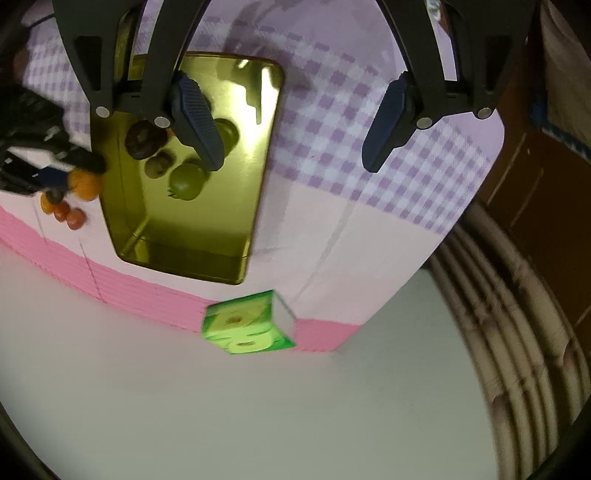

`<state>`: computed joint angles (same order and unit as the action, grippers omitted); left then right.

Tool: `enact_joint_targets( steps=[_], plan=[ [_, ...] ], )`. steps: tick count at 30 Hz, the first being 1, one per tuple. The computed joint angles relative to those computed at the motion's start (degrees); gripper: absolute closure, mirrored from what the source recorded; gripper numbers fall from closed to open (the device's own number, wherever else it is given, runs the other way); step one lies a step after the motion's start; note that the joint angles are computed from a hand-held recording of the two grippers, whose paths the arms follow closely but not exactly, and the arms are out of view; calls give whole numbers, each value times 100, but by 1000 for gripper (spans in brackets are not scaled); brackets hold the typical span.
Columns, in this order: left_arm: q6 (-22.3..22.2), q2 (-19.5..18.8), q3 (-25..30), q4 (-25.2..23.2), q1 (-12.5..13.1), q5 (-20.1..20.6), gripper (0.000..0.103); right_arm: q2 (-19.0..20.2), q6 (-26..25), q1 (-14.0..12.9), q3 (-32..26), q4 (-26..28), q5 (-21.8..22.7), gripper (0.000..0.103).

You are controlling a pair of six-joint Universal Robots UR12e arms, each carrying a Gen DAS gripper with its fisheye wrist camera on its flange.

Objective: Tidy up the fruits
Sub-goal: 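Lower the held mandarin into the tin tray and open the right gripper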

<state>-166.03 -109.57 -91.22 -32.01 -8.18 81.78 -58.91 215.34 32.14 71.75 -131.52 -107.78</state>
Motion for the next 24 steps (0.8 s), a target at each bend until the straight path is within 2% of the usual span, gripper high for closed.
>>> enact_joint_targets(
  steps=[4, 7, 10, 13, 15, 19, 22, 24],
  plan=[
    [-377, -52, 62, -108, 88, 57, 26, 368, -294, 9, -535, 347, 190, 68],
    [-595, -110, 159, -408, 143, -15, 26, 533, -416, 7, -778, 673, 274, 68],
    [-767, -122, 191, -570, 204, -177, 26, 582, -456, -4, -864, 797, 335, 67],
    [-746, -120, 178, -555, 187, -179, 26, 610, -447, -8, -893, 791, 357, 66],
    [-672, -126, 184, -604, 169, -196, 26, 582, -425, -14, -844, 734, 390, 66],
    [-574, -124, 157, -548, 130, -170, 26, 312, -213, 12, -441, 226, 269, 59],
    [-508, -106, 115, -466, 94, -89, 26, 34, 41, 42, -72, 16, 1, 58],
    [-453, -102, 97, -443, 72, -73, 26, -218, 258, 59, 258, -21, -341, 56]
  ],
)
